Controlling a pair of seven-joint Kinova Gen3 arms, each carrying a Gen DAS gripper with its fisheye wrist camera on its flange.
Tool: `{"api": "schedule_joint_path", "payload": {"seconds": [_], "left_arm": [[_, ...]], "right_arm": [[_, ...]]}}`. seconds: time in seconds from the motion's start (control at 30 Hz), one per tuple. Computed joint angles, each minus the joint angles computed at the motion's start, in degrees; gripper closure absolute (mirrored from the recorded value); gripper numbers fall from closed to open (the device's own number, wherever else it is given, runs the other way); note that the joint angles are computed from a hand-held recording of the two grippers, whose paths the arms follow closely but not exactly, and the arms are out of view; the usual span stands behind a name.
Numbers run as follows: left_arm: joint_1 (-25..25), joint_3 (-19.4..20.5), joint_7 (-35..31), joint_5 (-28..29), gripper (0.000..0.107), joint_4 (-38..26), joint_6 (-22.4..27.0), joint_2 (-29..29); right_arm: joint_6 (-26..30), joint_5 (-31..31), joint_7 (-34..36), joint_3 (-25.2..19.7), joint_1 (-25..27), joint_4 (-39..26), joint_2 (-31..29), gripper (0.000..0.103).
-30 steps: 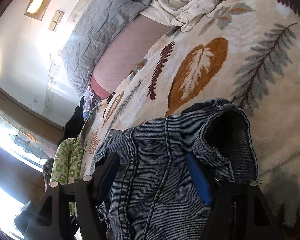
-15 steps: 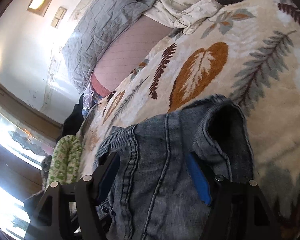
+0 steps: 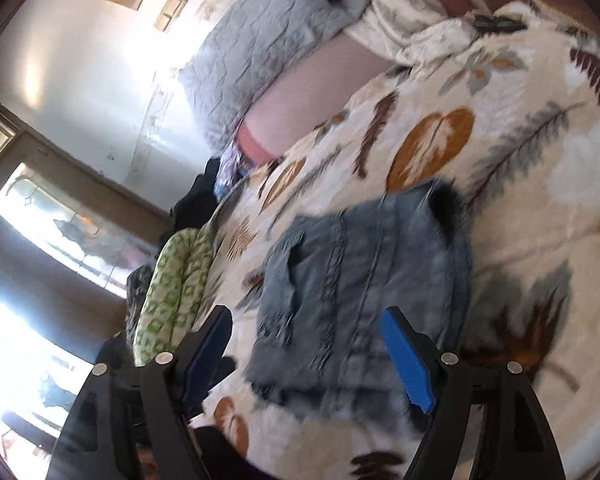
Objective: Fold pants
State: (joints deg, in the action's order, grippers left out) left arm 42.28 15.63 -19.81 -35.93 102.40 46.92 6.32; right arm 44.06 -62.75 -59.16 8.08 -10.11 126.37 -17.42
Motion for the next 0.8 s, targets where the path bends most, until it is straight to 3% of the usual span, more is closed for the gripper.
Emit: {"api": "schedule_joint_path", "payload": {"seconds": [0.2,0.3,0.37,0.6,0.8], "left_arm": [[0.5,-0.5,-2.4,3.0,0.024,-1.4,0.4,2.7],[1.0,-1.1,-0.9,2.6,0.024,0.2,-1.6,2.5],[1.2,-1.2,-1.4,2.7,0.024,0.6,-1.9,2.7],[2.9,-1.9,-1.1,0.7,0.024,0.6,-1.0,4.0],[4.2,-2.4,1.1,-1.3,0.023,1.1,-1.0,4.5]], "right_arm": [[-5.2,3.9,-6.0,-5.6,-1.7,-0.1,2.9,0.023],[-4.8,6.6,-9.2,-6.0,-1.9,-0.3,5.3,0.023],[-1.5,4.2,-7.3,-3.2,-2.1,0.3,7.5,0.023],[2.2,-4.9,1.8,-2.5,2.9,4.4,9.1,0.023],[-2.3,-1.8,-1.6,-7.0,3.3,4.5,7.4,0.023]]}}
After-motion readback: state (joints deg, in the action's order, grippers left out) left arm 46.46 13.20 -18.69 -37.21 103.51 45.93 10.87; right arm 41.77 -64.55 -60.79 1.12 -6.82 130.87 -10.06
